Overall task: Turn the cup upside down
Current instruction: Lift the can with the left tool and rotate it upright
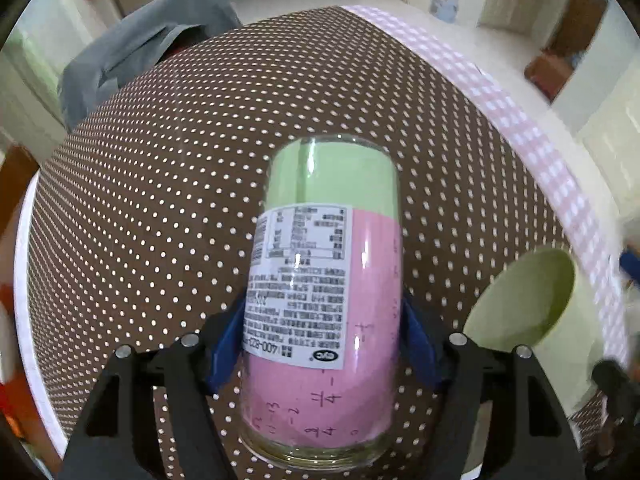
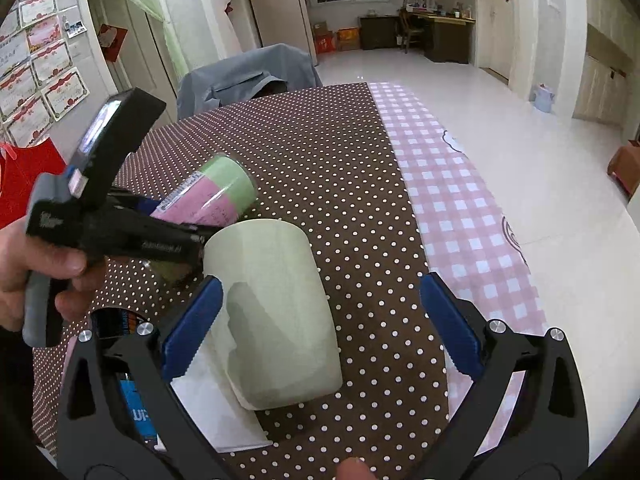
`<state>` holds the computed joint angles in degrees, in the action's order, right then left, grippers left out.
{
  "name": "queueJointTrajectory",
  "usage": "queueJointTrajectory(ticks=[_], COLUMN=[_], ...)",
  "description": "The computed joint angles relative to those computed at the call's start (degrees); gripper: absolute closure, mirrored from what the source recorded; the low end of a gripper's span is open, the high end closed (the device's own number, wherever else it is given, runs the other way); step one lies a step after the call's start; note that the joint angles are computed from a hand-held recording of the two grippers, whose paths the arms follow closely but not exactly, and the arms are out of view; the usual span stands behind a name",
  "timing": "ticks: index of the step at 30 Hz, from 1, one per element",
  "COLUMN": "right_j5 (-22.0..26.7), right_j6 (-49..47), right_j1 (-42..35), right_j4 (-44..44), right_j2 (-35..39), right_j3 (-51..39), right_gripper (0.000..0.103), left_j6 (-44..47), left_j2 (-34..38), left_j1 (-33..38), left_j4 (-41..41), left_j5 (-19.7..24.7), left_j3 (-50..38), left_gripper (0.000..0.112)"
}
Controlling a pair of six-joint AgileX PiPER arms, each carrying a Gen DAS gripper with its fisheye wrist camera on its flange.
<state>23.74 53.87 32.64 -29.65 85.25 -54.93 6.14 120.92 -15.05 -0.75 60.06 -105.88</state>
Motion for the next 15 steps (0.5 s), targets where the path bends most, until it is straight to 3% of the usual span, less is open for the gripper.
queueJointTrajectory(ticks=[6,15], right_j5=[1.2,5.4], right_j6=[2.9,8.8], right_j1=[1.1,5.6], right_j4=[-2.1,-6.4], right_j2=[-3.4,-9.8], right_j3=[1.5,3.5], right_gripper=[0.006,0.006], left_j6=[-0.6,-1.9], left_j2=[-2.0,-16.6], left_j1=[1.2,2.0], left_j4=[-2.8,-3.9], left_j5=[-0.3,-3.9], left_j3=[1.9,14.9], left_gripper=[0.044,0.044])
